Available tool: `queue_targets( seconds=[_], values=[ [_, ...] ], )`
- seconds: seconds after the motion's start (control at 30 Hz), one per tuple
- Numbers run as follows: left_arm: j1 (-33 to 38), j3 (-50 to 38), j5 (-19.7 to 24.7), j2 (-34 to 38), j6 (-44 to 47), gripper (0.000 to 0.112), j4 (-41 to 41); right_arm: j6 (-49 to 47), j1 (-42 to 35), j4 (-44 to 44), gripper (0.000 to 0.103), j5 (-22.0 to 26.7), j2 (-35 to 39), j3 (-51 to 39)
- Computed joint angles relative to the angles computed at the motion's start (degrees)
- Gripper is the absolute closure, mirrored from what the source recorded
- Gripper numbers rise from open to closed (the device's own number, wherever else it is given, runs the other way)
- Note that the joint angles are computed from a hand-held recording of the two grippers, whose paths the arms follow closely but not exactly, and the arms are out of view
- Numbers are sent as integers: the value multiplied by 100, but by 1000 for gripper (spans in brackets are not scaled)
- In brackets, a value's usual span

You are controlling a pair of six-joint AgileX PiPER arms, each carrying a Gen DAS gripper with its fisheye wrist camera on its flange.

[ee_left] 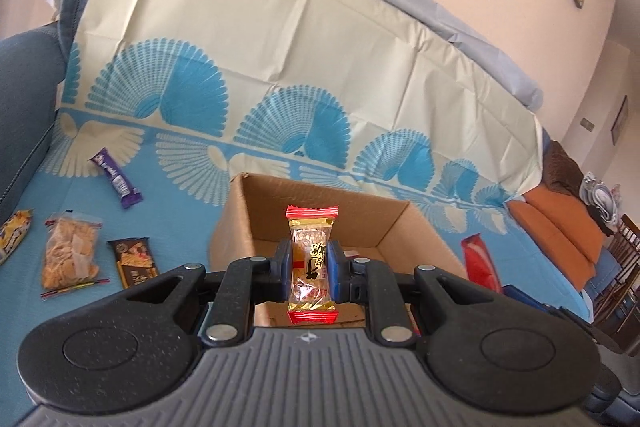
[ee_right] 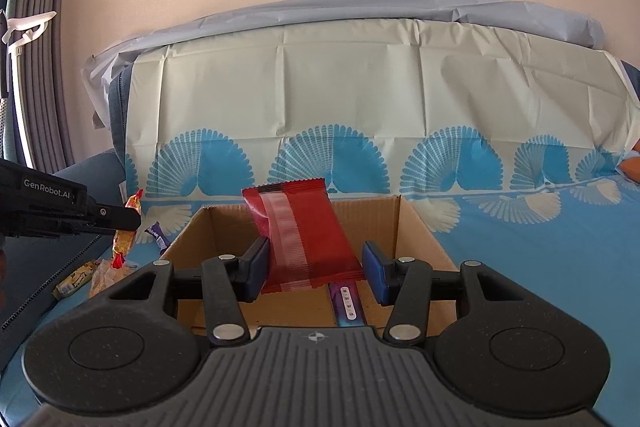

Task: Organize snacks
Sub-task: 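Carry the small snack and red pack over the cardboard box, then lower both snacks into the box and open both tools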

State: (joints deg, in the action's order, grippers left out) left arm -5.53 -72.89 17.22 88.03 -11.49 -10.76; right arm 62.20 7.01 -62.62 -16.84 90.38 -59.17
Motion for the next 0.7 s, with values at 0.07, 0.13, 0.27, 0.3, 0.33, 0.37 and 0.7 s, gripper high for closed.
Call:
queue_targets(
  seconds=[0.07,0.13,0.27,0.3,0.33,0.37,0.7],
  values=[
    [-45,35,-104,-10,172,93,-142,-46,35,62,51,59,-11,0],
    [-67,66,-180,-19,407,93,-347,-103,54,122,51,92,-16,1],
    [-127,106,-289,-24,735,93,-625,-196,81,194,51,122,-22,9],
    [-148,105,-307,-19,789,93,-665,-205,94,197,51,138,-24,6],
    [-171,108,-326,-16,835,93,-695,-208,104,193,51,149,-24,0],
    [-191,112,-344,-12,880,93,-716,-195,108,172,51,154,-22,-6],
    [-440,75,-466,66,880,93,-625,-67,138,2,51,209,-8,-59]
  ],
)
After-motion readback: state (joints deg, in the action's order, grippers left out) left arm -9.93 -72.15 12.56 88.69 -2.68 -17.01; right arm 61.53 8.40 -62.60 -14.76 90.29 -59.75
